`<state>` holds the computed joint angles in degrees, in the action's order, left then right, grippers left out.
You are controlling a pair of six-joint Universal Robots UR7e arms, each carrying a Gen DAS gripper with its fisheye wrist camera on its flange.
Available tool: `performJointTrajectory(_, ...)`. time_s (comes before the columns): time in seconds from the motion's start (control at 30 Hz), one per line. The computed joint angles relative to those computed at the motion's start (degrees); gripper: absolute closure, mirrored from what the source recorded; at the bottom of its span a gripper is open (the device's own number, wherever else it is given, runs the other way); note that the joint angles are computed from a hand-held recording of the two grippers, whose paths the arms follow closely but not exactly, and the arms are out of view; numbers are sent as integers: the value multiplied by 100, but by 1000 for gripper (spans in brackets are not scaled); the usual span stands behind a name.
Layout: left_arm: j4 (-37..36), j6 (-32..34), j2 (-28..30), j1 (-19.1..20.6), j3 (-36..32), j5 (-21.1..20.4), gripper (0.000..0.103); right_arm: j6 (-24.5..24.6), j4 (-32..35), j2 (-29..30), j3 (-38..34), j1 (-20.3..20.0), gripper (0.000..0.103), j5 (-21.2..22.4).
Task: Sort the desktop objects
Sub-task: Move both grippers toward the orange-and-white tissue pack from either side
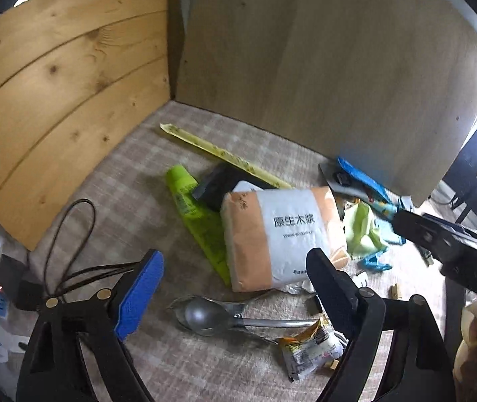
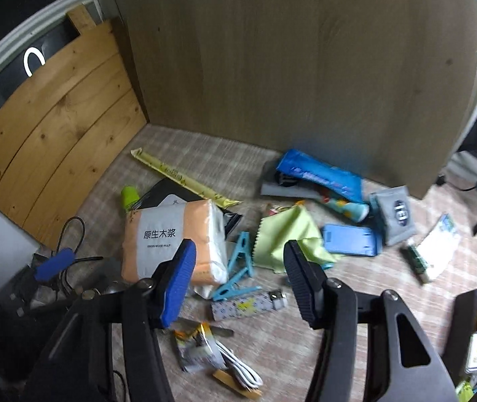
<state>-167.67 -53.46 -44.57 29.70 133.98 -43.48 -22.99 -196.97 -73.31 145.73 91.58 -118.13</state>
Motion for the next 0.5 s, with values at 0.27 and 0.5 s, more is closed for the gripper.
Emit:
performJointTrajectory(0.27, -430, 348, 324, 190, -155, -87, 20, 119, 556, 351, -402, -192, 49, 264)
performJointTrajectory(0.5, -706, 728, 544, 295, -293, -246, 20, 50, 724, 660, -575, -259, 49, 335)
